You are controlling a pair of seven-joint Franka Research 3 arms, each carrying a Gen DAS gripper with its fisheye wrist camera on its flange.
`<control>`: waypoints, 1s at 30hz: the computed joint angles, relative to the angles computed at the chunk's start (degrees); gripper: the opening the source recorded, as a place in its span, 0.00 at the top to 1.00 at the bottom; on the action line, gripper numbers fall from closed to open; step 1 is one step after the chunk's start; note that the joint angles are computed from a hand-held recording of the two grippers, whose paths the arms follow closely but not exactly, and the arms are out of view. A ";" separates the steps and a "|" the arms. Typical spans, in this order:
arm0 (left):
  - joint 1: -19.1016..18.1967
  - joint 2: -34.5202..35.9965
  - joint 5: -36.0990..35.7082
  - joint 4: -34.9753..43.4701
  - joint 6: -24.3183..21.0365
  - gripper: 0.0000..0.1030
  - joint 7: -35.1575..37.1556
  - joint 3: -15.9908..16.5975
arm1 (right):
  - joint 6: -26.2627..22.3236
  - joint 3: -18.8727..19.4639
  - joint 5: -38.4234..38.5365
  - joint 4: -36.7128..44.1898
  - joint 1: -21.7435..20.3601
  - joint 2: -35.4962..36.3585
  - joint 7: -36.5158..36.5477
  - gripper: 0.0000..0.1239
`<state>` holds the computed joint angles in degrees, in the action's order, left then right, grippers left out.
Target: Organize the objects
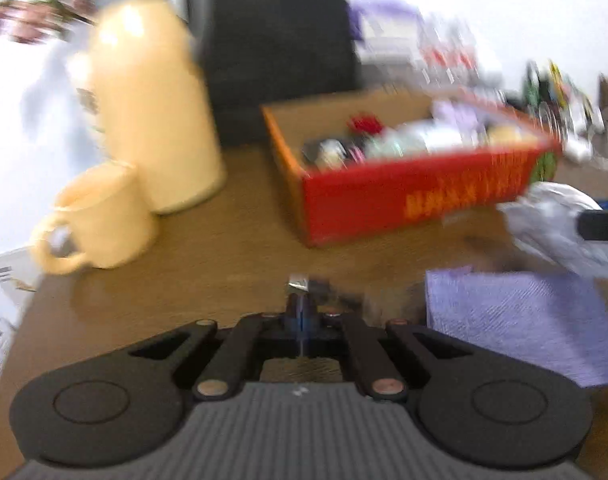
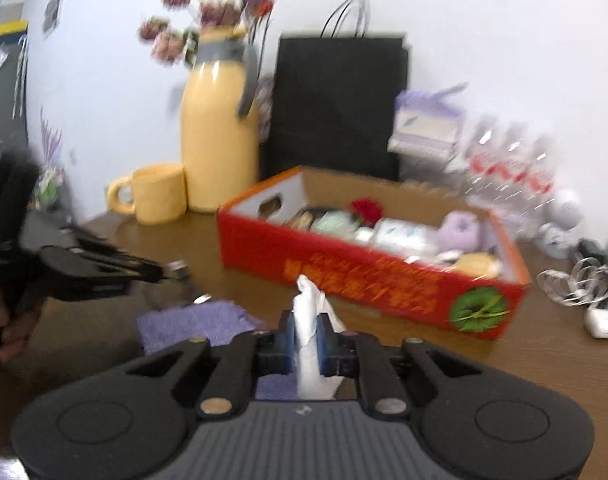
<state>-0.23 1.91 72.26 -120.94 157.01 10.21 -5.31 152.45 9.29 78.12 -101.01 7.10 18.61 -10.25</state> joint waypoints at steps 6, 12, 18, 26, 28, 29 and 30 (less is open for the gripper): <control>0.06 -17.10 9.43 -12.14 -6.32 0.99 -22.93 -4.33 | -5.50 -2.64 12.30 -7.28 -2.59 -9.15 -10.38 0.93; -1.30 -26.33 2.56 -20.10 -7.67 0.99 -26.08 -8.54 | -24.92 -9.17 6.23 -12.98 -4.85 -15.29 1.16 0.93; -1.13 -27.33 -1.73 -24.18 -4.88 0.99 -27.97 -11.30 | -24.08 -9.74 -2.16 -13.13 -4.40 -11.37 12.06 0.92; 0.66 -22.27 0.63 -22.41 -3.26 0.87 -23.57 -10.23 | -2.33 -6.37 1.04 -13.39 -2.40 -10.07 11.30 0.69; 1.25 -19.30 0.72 -20.24 -3.04 0.74 -20.16 -8.87 | -4.43 -5.75 2.08 -12.77 -1.83 -10.88 8.14 0.66; 1.89 -17.28 2.21 -18.82 -1.71 0.67 -19.16 -8.01 | -6.68 -5.34 1.78 -12.23 -1.31 -11.01 6.34 0.64; 2.20 -15.88 3.32 -17.96 -0.98 0.66 -18.63 -7.43 | -8.85 -5.07 0.69 -11.45 -0.73 -10.82 5.54 0.62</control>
<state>1.98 -13.98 75.57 -138.91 156.03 -8.42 -12.74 143.59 4.22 78.80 -112.46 6.37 7.79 -4.72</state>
